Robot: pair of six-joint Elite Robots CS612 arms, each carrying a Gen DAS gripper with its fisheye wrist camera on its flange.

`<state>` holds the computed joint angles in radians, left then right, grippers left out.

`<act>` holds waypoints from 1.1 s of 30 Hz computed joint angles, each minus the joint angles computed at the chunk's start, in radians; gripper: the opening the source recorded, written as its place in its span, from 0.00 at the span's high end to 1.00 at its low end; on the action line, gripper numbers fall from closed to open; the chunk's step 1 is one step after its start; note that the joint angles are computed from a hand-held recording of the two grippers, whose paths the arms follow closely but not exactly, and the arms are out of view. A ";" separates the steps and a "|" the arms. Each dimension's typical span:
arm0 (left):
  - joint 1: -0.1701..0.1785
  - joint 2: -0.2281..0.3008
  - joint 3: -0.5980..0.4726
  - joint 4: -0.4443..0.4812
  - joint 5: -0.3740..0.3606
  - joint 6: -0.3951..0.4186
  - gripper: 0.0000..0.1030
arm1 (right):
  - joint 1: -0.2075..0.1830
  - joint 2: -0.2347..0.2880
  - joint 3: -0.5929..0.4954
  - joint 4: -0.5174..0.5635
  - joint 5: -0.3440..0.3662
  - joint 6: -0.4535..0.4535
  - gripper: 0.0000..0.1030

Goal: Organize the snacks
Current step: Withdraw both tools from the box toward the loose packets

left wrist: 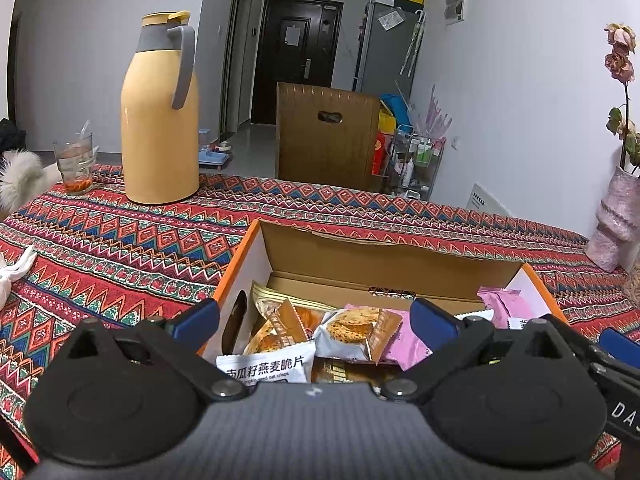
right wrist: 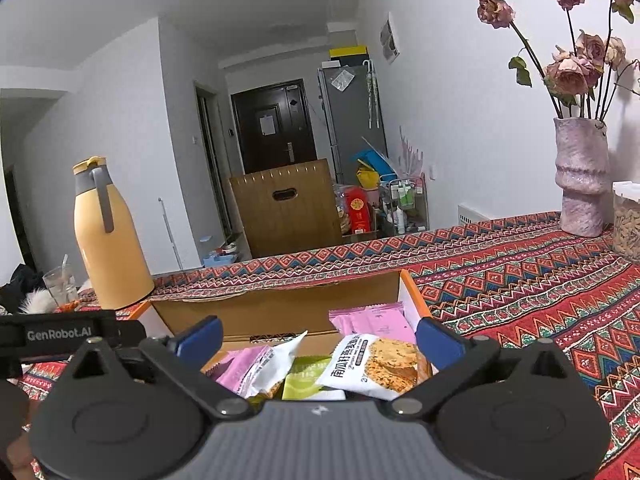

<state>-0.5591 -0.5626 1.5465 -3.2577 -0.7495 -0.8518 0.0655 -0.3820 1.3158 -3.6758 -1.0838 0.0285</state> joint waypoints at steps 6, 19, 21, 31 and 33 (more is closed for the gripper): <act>-0.006 -0.010 0.010 -0.004 0.013 0.005 0.00 | -0.003 -0.004 0.006 -0.018 0.001 0.008 0.00; -0.028 -0.059 0.077 0.003 0.041 -0.021 0.00 | -0.011 -0.047 0.079 -0.077 0.009 -0.017 0.00; -0.032 -0.068 0.093 0.001 0.044 -0.023 0.00 | -0.013 -0.056 0.097 -0.080 0.014 -0.023 0.00; -0.055 -0.108 0.194 -0.012 0.042 -0.050 0.00 | -0.018 -0.103 0.208 -0.085 0.018 -0.083 0.00; -0.059 -0.113 0.214 -0.006 0.042 -0.062 0.00 | -0.017 -0.111 0.228 -0.076 0.017 -0.099 0.00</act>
<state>-0.6179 -0.6761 1.7607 -3.2639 -0.7071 -0.9137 0.0481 -0.4927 1.5441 -3.7515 -1.0669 -0.0707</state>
